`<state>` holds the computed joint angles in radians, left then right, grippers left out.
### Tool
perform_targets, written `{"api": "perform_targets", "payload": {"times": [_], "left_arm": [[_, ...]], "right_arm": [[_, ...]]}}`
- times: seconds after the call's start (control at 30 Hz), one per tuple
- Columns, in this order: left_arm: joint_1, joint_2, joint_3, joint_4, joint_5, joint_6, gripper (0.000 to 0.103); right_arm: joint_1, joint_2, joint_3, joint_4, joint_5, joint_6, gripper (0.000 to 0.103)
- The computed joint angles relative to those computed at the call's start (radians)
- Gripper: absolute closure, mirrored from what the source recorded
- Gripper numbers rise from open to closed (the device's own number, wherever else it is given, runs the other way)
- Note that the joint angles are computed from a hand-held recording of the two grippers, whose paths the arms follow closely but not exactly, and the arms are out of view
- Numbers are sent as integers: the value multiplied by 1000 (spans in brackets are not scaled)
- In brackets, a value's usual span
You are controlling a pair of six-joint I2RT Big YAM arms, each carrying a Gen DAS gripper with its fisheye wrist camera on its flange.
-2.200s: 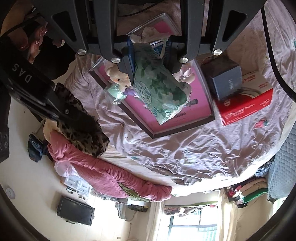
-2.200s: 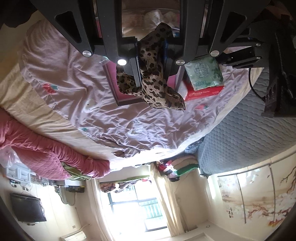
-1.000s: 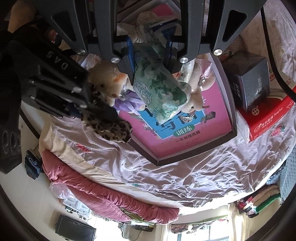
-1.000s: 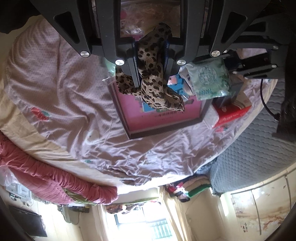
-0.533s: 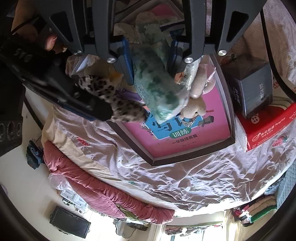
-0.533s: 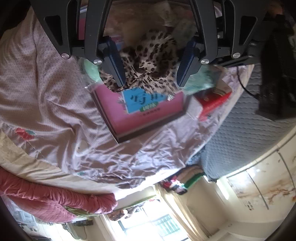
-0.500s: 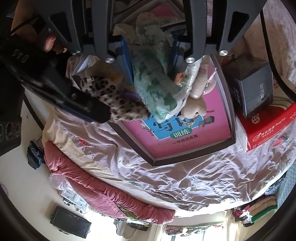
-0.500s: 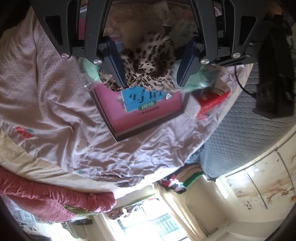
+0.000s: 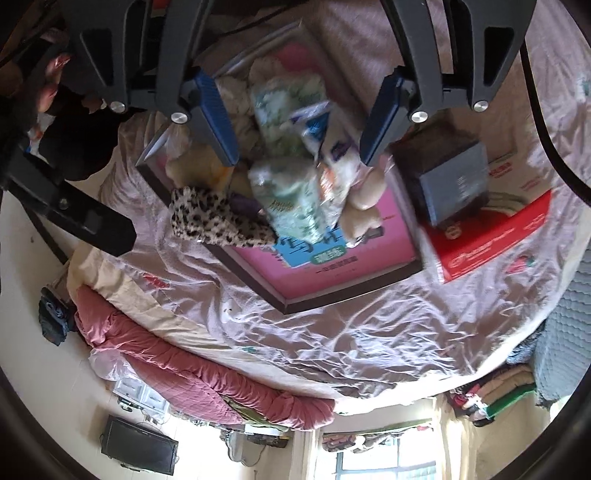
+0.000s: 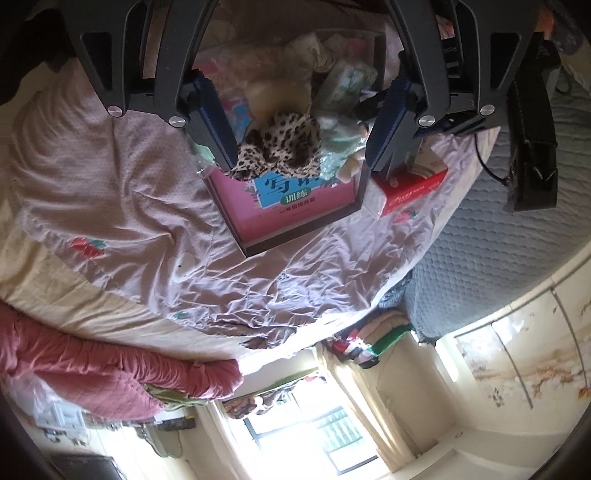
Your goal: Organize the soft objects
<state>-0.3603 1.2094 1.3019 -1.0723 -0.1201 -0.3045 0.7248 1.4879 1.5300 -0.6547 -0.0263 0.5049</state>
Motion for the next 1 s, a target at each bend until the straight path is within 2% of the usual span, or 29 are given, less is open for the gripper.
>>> {"api": "perform_targets", "payload": {"times": [0.17, 0.27, 0.43, 0.67, 0.73, 0.83, 1.0], "left_arm": [[-15, -54, -19, -49, -61, -40, 27], [-32, -89, -29, -81, -113, -73, 24], [-65, -153, -48, -140, -184, -174, 23], [-130, -232, -82, -211, -271, -249, 22], [-146, -251, -90, -234, -283, -280, 22], [-162, -266, -103, -260, -303, -309, 22], [-173, -279, -112, -300, -287, -334, 22]], "right_arm": [[43, -17, 10, -44, 9, -28, 28], [76, -28, 11, -75, 46, -61, 28], [122, -64, -19, -92, 94, -59, 23], [186, -95, -32, -149, 224, -59, 22], [208, -102, -39, -162, 294, -38, 22], [221, -120, -59, -147, 308, -22, 22], [250, -115, -46, -175, 315, -51, 22]]}}
